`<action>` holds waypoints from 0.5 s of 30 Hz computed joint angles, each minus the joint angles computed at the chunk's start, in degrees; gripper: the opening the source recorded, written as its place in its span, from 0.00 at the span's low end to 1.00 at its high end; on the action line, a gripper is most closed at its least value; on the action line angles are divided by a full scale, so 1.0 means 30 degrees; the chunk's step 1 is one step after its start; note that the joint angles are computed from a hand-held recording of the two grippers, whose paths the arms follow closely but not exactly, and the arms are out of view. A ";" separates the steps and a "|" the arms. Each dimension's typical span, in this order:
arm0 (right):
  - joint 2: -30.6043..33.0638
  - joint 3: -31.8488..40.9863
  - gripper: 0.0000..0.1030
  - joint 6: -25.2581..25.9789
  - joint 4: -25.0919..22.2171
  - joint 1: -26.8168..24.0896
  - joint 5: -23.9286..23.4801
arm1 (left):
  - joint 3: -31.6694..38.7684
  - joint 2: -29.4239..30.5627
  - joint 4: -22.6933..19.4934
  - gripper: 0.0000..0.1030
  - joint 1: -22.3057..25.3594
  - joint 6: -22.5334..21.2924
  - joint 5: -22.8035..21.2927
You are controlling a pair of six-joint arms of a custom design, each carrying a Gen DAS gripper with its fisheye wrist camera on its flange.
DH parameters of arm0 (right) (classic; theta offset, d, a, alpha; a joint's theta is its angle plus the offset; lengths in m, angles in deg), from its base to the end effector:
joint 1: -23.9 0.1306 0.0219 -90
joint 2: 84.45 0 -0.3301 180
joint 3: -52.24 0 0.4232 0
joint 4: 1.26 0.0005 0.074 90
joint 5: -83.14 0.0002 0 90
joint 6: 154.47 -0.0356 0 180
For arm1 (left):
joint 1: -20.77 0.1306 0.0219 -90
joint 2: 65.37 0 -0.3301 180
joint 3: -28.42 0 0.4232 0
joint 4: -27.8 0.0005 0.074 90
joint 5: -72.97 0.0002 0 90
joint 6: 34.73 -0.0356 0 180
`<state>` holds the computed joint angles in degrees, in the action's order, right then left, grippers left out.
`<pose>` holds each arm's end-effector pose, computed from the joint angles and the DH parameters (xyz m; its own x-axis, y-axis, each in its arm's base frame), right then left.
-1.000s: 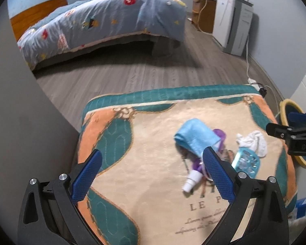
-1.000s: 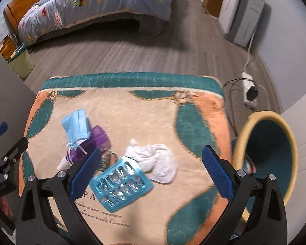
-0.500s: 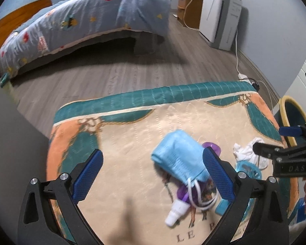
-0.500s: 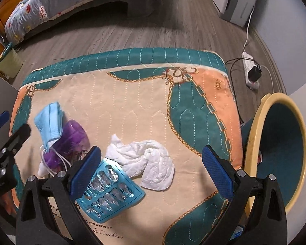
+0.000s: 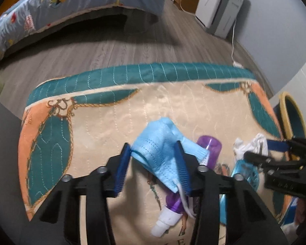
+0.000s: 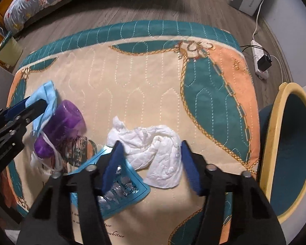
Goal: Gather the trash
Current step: 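Grasp the blue face mask with the left tool while the right tool grasps the white tissue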
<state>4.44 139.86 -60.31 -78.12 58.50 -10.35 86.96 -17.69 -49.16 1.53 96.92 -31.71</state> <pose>0.3785 0.2631 0.3440 -0.7615 -0.6133 -0.2095 -0.6340 0.7720 0.0445 0.2474 -0.0773 0.3552 -0.7924 -0.4043 -0.4567 -0.4079 0.9080 -0.0961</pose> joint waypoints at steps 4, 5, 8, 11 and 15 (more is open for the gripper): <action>-0.0001 0.0176 0.25 0.0264 -0.0169 0.0062 0.0101 | 0.0170 0.0056 -0.0206 0.27 -0.0284 -0.0045 -0.0416; 0.0020 0.0248 0.24 0.0247 -0.0219 0.0000 0.0001 | 0.0179 -0.0022 -0.0226 0.24 -0.0309 0.0004 -0.0513; -0.0077 0.0567 0.22 -0.0099 -0.0400 -0.0171 -0.0348 | 0.0571 -0.0009 -0.0416 0.22 -0.0689 0.0102 -0.1394; -0.0195 0.0967 0.22 -0.0321 -0.0497 -0.0502 -0.0875 | 0.1327 0.0297 -0.0655 0.21 -0.1226 -0.0015 -0.2419; -0.0535 0.1473 0.22 -0.0312 -0.0614 -0.0922 -0.1264 | 0.2980 0.0982 -0.1395 0.21 -0.2420 0.0181 -0.3695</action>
